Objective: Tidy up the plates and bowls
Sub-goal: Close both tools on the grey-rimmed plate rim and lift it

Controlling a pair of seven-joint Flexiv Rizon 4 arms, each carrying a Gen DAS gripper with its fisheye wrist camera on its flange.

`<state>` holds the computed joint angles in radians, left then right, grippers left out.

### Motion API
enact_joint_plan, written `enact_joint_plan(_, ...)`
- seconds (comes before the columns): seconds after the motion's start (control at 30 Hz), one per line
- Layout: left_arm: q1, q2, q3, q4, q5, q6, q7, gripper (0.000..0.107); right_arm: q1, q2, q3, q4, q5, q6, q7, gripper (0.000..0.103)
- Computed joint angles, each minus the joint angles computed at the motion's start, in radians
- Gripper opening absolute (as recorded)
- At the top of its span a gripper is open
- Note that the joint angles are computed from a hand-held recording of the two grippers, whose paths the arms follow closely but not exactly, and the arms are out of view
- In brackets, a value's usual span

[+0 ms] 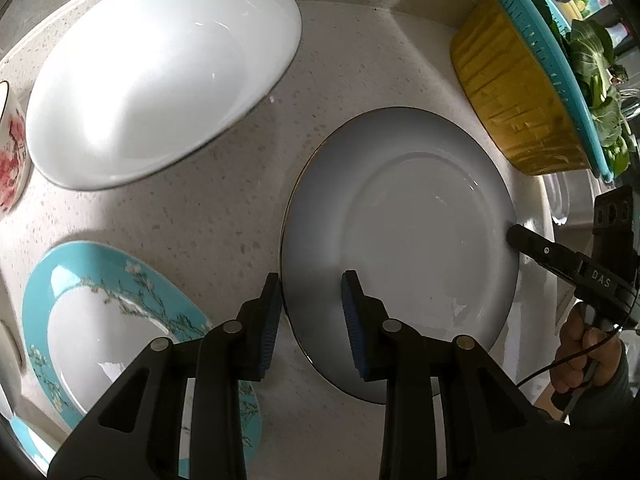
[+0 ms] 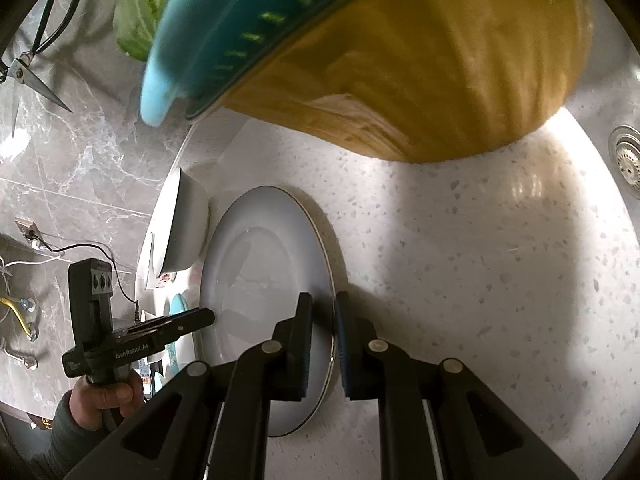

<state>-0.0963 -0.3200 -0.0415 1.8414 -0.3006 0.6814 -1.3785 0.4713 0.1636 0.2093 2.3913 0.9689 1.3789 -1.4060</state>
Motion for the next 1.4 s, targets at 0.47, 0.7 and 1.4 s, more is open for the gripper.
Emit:
enact_joint_plan(0.47,-0.010,0.121,0.012,0.107,-0.017,0.031,-0.025,0.027,0.022,0.075,0.010,0.045,-0.143,-0.018,0.135,0.014)
enact_joint_plan(0.7,-0.024,0.238,0.026,0.202,-0.006,0.045,-0.072,0.027,0.064,0.134,0.003,0.076,-0.197,-0.046,0.181,0.014)
enact_joint_plan(1.4,-0.020,0.769,0.100,0.693,0.067,0.046,-0.343,0.026,0.221,0.169,0.040,0.078,-0.193,-0.203,0.128,0.015)
